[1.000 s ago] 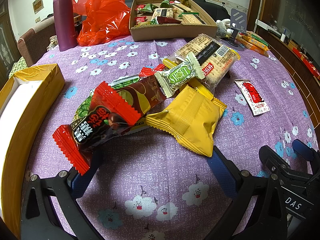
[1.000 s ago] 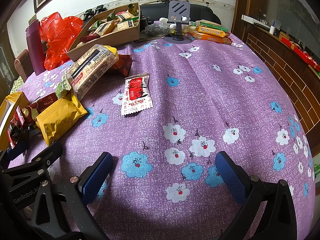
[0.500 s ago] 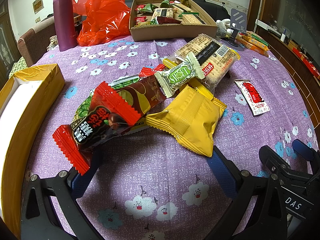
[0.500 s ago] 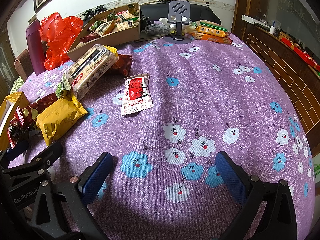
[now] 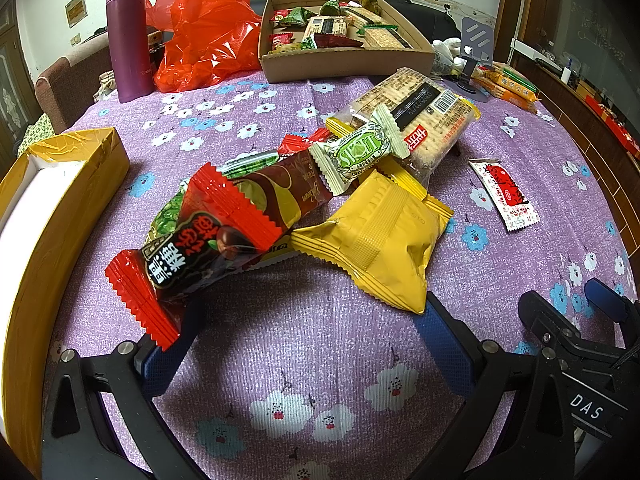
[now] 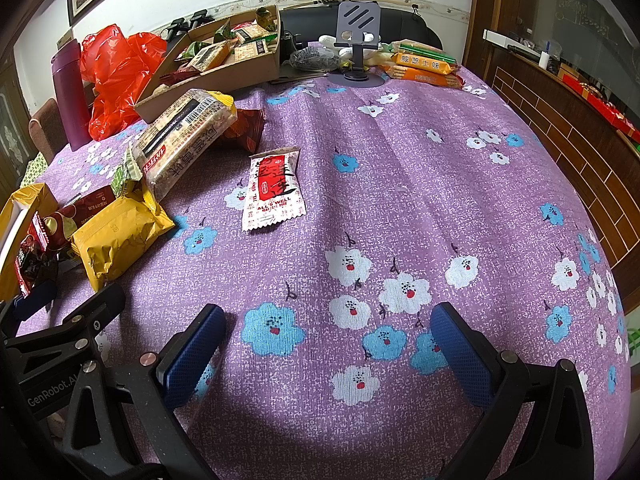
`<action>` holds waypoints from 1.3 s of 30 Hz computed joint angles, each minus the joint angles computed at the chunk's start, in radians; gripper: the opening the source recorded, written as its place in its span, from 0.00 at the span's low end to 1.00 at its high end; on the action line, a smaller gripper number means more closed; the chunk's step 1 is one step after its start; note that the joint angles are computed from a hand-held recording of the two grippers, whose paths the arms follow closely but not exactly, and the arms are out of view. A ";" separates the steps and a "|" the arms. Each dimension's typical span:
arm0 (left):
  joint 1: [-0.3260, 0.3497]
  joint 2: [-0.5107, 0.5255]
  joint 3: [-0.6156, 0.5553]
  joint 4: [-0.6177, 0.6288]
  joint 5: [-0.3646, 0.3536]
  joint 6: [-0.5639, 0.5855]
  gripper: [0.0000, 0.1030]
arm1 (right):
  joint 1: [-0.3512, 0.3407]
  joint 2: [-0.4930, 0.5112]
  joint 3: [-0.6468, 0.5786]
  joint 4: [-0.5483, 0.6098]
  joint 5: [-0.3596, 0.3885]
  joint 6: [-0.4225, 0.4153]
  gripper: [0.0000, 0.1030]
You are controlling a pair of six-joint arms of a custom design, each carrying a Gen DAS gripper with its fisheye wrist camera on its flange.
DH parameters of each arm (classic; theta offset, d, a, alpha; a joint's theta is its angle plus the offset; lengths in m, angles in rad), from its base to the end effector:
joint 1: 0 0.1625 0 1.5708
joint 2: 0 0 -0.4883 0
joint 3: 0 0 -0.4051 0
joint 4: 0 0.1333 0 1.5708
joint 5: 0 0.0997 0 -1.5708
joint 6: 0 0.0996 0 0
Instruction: Organize snacks
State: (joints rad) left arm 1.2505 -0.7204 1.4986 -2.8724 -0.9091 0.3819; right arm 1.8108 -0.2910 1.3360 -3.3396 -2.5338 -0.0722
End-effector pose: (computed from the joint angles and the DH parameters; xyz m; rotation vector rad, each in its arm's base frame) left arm -0.0613 -0.8026 0.1820 0.6181 2.3293 -0.6171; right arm 0.2363 -0.7488 -0.0244 -0.0835 -2.1306 0.8807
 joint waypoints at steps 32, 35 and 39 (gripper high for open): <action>-0.001 -0.035 0.023 0.093 -0.049 0.068 1.00 | 0.001 -0.009 0.006 0.030 0.007 0.008 1.00; 0.000 -0.044 0.029 0.106 -0.057 0.079 1.00 | 0.000 -0.024 0.009 0.096 0.015 0.043 1.00; 0.004 -0.073 0.045 0.163 -0.082 0.082 1.00 | -0.001 -0.027 0.007 0.119 0.015 0.053 1.00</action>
